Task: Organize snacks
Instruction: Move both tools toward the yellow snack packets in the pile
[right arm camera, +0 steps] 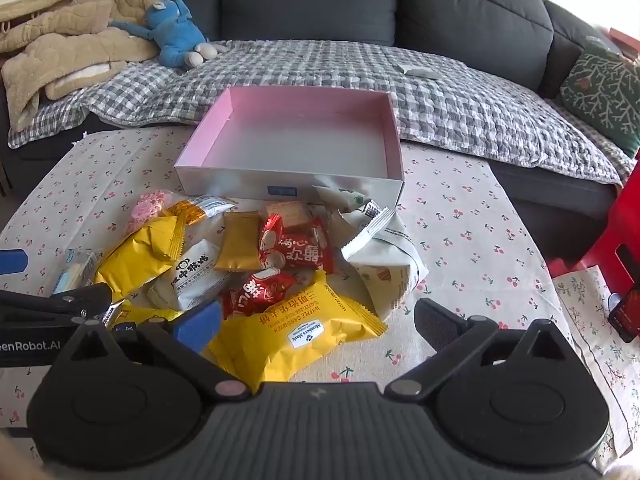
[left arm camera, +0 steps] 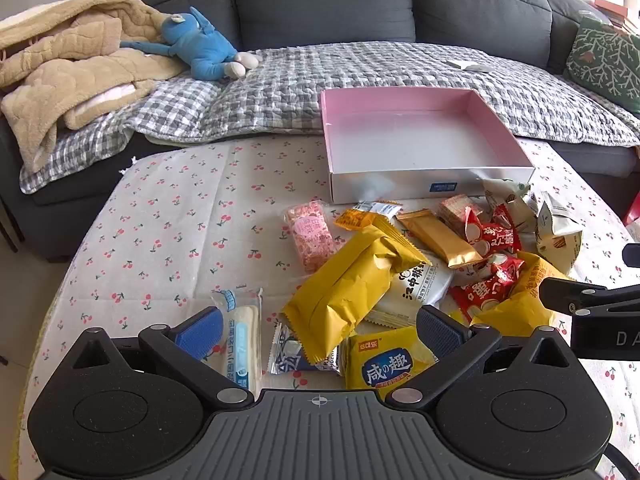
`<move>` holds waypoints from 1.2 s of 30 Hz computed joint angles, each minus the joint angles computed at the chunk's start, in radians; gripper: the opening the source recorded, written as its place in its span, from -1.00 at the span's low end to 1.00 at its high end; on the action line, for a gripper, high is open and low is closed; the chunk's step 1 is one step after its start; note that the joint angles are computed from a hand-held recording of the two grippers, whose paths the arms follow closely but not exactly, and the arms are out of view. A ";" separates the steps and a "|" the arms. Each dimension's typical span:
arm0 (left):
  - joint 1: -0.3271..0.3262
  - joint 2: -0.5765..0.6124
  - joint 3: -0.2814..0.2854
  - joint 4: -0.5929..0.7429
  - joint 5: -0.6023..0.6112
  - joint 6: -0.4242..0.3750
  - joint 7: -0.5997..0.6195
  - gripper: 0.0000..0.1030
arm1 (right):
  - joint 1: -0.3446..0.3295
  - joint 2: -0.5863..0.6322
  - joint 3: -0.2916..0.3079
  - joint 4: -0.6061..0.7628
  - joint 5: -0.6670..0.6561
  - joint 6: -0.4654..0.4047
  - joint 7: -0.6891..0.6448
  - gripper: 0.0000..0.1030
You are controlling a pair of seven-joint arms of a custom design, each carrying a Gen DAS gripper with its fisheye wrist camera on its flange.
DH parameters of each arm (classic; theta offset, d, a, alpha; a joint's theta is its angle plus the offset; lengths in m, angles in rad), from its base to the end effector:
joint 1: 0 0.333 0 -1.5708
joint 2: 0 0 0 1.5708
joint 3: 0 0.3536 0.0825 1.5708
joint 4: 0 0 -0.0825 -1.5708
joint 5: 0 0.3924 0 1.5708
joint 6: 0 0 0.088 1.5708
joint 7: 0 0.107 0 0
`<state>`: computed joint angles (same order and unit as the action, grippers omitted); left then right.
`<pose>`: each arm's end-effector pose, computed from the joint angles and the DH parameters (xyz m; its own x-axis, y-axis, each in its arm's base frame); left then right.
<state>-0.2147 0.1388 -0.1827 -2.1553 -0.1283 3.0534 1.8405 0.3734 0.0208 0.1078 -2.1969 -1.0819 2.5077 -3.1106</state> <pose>0.5736 -0.2254 0.4575 -0.4838 -0.8728 -0.0647 -0.6118 0.3901 -0.6881 0.4980 0.2673 0.4337 -0.3131 -0.9492 0.0315 -0.6803 0.2010 -0.7048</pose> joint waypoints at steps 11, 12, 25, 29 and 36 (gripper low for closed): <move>0.002 0.001 -0.002 0.007 -0.002 -0.008 0.001 1.00 | -0.001 -0.002 -0.001 -0.002 0.007 -0.007 -0.006 1.00; 0.002 0.002 -0.003 0.008 -0.004 -0.008 0.003 1.00 | -0.002 0.000 -0.002 -0.001 0.009 -0.007 -0.007 1.00; 0.016 0.004 -0.021 0.016 -0.054 -0.017 0.058 1.00 | -0.007 0.002 -0.006 -0.003 0.062 0.012 -0.052 1.00; 0.015 0.005 -0.021 0.021 -0.058 -0.026 0.069 1.00 | -0.011 0.001 -0.008 -0.005 0.088 0.021 -0.073 1.00; 0.018 0.005 -0.024 0.024 -0.072 -0.036 0.095 1.00 | -0.016 -0.003 -0.008 -0.010 0.096 0.040 -0.094 1.00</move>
